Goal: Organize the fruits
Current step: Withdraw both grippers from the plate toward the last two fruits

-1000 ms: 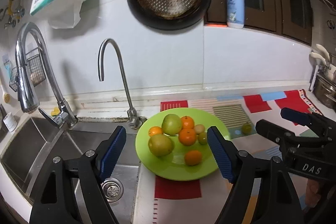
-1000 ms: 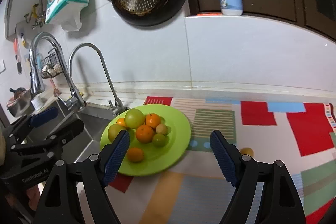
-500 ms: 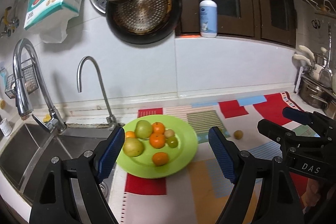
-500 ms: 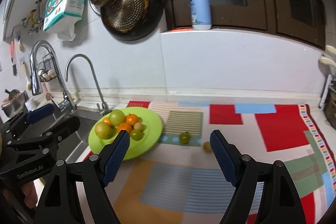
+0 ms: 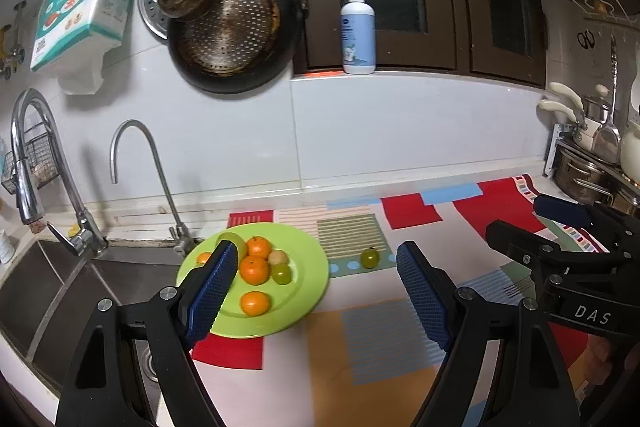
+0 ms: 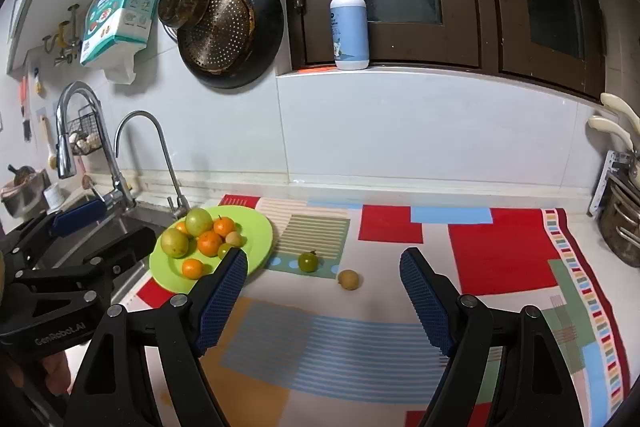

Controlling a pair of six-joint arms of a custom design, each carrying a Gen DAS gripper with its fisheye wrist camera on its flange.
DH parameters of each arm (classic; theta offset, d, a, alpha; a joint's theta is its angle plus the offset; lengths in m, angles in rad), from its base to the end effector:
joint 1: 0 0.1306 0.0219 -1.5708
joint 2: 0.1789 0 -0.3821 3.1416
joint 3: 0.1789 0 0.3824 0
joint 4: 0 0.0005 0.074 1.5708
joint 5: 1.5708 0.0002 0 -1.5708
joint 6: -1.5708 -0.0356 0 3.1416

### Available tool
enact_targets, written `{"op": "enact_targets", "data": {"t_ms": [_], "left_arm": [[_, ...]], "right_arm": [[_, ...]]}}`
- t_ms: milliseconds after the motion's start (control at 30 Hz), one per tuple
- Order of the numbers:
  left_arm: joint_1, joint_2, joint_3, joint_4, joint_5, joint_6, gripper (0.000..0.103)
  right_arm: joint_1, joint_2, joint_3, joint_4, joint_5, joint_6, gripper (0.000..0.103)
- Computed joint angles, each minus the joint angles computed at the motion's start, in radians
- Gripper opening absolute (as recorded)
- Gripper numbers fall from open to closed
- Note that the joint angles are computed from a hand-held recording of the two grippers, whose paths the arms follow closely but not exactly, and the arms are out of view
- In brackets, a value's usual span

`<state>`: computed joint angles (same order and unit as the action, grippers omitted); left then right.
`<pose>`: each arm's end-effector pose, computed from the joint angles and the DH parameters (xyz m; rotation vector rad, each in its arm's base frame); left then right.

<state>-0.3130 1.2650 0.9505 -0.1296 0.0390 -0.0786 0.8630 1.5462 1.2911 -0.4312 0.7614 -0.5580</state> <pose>0.4143 -0.1361 0.3441 0.4173 1.9760 -0.1883 0.3621 0.3847 0.3483 0.0712 2.0461 0.0110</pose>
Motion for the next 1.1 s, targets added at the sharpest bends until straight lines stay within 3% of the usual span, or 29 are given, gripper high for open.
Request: {"op": "enact_targets", "data": {"t_ms": [400, 633, 1100], "left_arm": [[-0.055, 0.069, 0.044, 0.01, -0.016, -0.011, 0.08], [-0.053, 0.14, 0.102, 0.011, 0.012, -0.062, 0.073], [-0.044, 0.342, 0.256, -0.072, 0.074, -0.113, 0.055]], "right_arm": [[-0.048, -0.046, -0.062, 0.033, -0.059, 0.042, 0.079], [-0.081, -0.012, -0.052, 0.07, -0.117, 0.06, 0.079], [-0.18, 0.112, 0.012, 0.051, -0.268, 0.031, 0.06]]}}
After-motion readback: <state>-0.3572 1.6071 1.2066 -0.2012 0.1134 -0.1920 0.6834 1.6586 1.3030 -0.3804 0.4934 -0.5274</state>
